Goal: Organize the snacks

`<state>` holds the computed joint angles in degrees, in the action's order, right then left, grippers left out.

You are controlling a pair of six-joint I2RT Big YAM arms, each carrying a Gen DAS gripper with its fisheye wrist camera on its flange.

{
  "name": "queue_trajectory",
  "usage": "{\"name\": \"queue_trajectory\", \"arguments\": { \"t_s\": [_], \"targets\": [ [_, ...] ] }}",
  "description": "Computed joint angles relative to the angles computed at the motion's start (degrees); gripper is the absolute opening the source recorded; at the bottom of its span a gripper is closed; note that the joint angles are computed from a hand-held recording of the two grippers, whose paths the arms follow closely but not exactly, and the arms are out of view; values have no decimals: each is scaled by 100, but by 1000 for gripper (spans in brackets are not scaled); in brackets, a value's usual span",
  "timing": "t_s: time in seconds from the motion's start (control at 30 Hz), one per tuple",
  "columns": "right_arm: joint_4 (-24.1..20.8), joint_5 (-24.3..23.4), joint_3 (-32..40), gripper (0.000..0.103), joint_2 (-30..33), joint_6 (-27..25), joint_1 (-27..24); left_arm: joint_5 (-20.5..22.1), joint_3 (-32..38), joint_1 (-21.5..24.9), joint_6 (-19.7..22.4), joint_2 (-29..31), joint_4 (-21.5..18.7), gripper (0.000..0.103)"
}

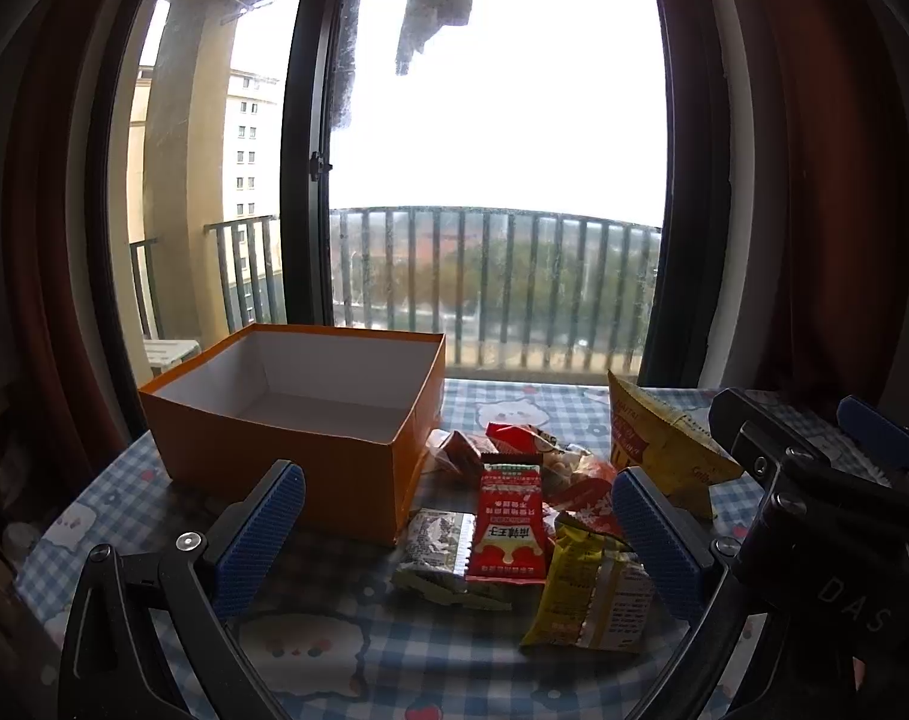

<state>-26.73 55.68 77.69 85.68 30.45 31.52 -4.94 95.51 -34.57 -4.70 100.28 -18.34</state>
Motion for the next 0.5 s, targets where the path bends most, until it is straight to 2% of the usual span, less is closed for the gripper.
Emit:
{"name": "queue_trajectory", "arguments": {
  "t_s": [0.23,0.5],
  "targets": [
    [148,65,-41,103,-16,-120,-9,-43,57,-11,-39,34,-58,102],
    [462,-99,-151,103,-66,-383,-38,14,37,-50,-8,34,8,102]
  ]
}}
